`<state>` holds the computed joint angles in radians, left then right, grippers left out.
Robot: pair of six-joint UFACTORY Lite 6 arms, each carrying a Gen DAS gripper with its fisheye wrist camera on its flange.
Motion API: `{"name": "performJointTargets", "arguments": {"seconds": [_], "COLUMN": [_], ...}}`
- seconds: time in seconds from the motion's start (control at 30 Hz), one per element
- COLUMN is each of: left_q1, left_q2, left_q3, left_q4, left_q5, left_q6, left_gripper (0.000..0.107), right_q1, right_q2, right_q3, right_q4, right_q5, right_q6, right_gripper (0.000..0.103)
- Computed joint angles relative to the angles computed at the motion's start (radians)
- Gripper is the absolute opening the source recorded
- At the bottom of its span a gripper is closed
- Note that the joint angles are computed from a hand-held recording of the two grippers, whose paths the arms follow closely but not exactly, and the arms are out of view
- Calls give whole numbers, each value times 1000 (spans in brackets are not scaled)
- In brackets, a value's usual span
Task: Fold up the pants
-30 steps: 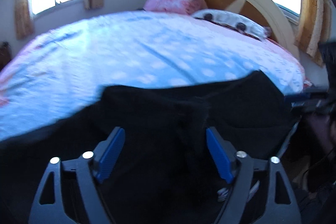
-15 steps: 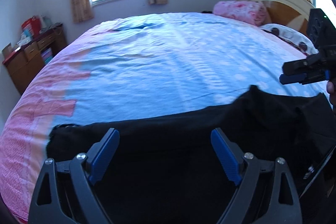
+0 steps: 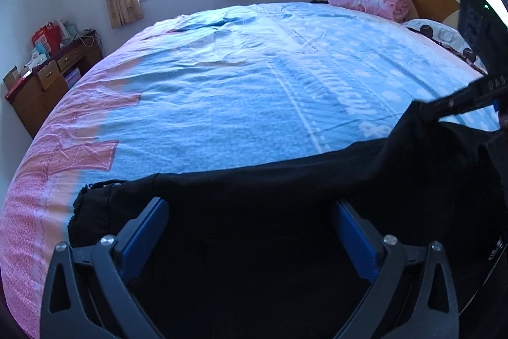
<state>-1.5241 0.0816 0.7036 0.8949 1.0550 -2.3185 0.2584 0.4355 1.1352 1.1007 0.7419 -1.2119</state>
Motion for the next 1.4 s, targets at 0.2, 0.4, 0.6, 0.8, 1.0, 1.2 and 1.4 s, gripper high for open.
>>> {"name": "performJointTargets", "arguments": {"seconds": [0.2, 0.4, 0.6, 0.8, 1.0, 1.2, 1.4], "left_q1": [18, 14, -53, -168, -254, -282, -311], "left_q2": [13, 17, -8, 31, 75, 126, 108], "left_q3": [0, 9, 26, 91, 93, 58, 76], "left_q4": [5, -5, -38, -85, -176, -193, -196], "left_q5": [-21, -14, 38, 128, 126, 61, 102], "left_q6": [10, 9, -37, -97, -146, -220, -247], "left_gripper": [103, 103, 103, 103, 103, 103, 103], "right_q1": [-47, -61, -123, -153, -3, 238, 174], "right_q2": [96, 158, -13, -380, -703, -696, -803], "right_q3": [68, 127, -17, -324, -712, -931, -927], "right_q4": [12, -7, 39, 76, -8, 117, -9], "right_q5": [-39, -4, 5, -36, -64, -274, -200], "right_q6": [28, 59, -20, -134, -195, -331, -198], "right_gripper": [2, 3, 53, 53, 53, 53, 53]}}
